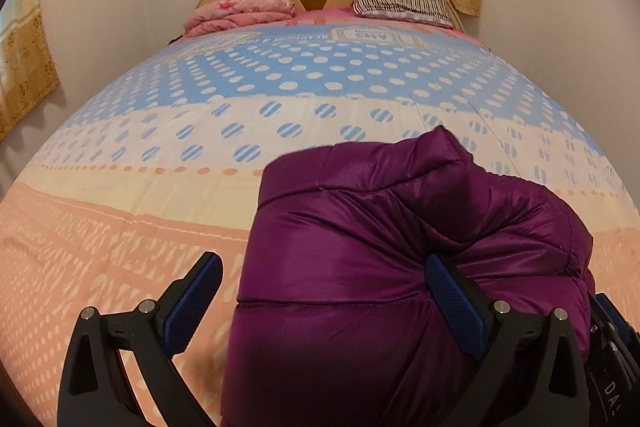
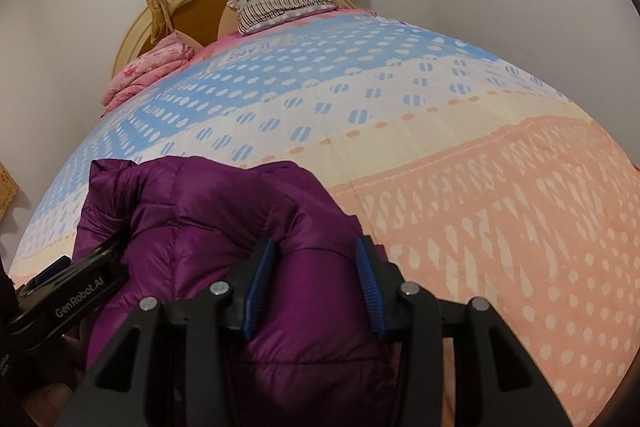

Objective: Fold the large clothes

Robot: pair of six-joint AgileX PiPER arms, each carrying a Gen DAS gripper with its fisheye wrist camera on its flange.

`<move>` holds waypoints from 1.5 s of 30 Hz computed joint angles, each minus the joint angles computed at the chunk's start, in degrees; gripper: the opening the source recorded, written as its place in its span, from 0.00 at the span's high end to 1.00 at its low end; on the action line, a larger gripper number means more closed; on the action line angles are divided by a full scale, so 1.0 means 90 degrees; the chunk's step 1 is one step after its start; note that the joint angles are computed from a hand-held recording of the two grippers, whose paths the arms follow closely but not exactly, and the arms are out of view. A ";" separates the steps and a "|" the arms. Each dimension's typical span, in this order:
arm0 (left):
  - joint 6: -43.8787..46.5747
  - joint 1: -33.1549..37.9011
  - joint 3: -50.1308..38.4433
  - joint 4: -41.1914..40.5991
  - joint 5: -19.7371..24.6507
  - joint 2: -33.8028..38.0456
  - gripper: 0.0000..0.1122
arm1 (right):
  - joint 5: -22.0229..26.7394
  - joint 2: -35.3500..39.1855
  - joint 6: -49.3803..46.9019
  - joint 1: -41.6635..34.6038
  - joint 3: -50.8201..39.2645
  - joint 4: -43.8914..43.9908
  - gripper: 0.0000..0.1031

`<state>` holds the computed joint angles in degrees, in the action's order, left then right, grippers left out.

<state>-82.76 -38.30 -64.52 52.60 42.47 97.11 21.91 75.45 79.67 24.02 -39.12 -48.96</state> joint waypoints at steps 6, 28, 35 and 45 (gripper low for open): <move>0.0235 0.0052 -0.0114 -0.0189 -0.0035 0.0170 0.09 | -0.0098 0.0098 -0.0178 -0.0139 0.0017 0.0197 0.56; 0.0369 0.0042 -0.0184 -0.0226 0.0031 0.0323 0.09 | 0.0040 0.0551 -0.1016 -0.0275 -0.0235 0.0886 0.51; 0.0359 0.0045 -0.0169 -0.0229 0.0012 0.0317 0.09 | 0.0112 0.0578 -0.1002 -0.0242 -0.0265 0.0869 0.51; 0.0410 0.0140 -0.0080 -0.0347 -0.0241 0.0280 0.09 | -0.0048 0.0562 -0.1037 -0.0325 -0.0213 0.0937 0.51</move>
<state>-79.07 -37.04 -65.25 49.48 40.31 99.63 21.48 80.51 70.33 21.10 -41.03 -40.53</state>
